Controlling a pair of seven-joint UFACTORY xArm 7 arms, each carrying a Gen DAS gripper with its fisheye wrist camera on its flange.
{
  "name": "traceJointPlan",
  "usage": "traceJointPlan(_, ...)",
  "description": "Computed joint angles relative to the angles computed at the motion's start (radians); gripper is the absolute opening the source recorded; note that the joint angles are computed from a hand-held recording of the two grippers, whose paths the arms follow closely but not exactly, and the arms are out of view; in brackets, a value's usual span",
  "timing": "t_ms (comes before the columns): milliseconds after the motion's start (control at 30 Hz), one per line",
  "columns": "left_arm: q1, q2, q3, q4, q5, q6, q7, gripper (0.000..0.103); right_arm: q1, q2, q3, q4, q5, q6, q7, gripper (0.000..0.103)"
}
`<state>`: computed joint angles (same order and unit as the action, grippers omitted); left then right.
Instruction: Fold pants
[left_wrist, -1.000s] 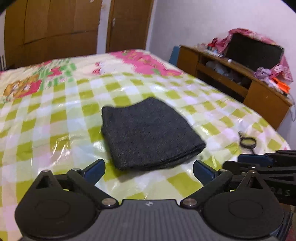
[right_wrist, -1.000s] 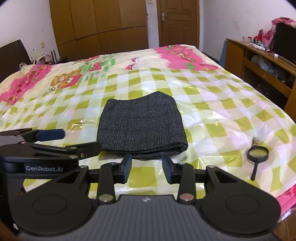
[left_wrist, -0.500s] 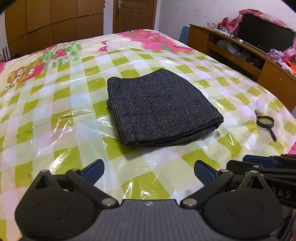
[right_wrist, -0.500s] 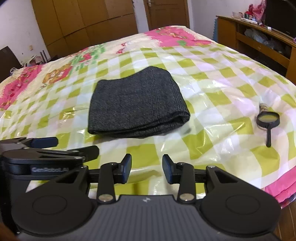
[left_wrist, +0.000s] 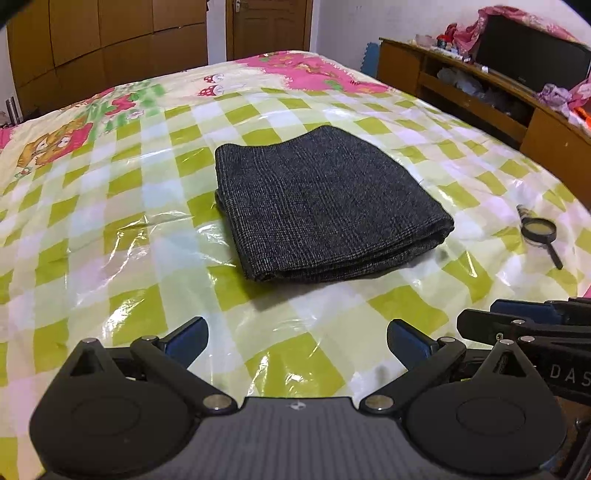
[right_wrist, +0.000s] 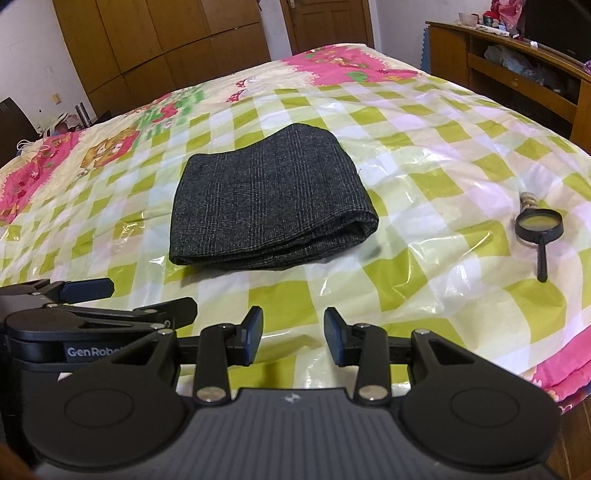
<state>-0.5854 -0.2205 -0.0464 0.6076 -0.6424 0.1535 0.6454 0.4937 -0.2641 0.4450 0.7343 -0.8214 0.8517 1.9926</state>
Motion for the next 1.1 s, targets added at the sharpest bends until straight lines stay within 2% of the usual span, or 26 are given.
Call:
traceJointPlan(100,0.057,-0.001,-0.06,-0.018,0.116,-0.032,-0.099,0.103,0.0,0.005,-0.004,0.001,0.0,-0.013,-0.006,0.037)
traceJointPlan(200,0.055,-0.006,-0.053,-0.03,0.172,-0.048,-0.146,0.103,0.001,0.014,-0.006,0.004,-0.001,-0.016,-0.01,0.037)
traceJointPlan(300,0.014,-0.007,-0.011,-0.028,0.155,-0.043,-0.139,0.103,0.001,0.01,-0.006,-0.001,-0.004,-0.021,0.001,0.037)
traceJointPlan(400,0.001,-0.007,0.004,-0.026,0.146,-0.038,-0.135,0.103,0.004,0.009,-0.007,-0.003,0.001,-0.019,0.001,0.037)
traceJointPlan(1100,-0.014,-0.002,0.015,-0.032,0.136,-0.058,-0.141,0.103,0.004,0.018,-0.011,-0.005,0.002,-0.029,0.006,0.037)
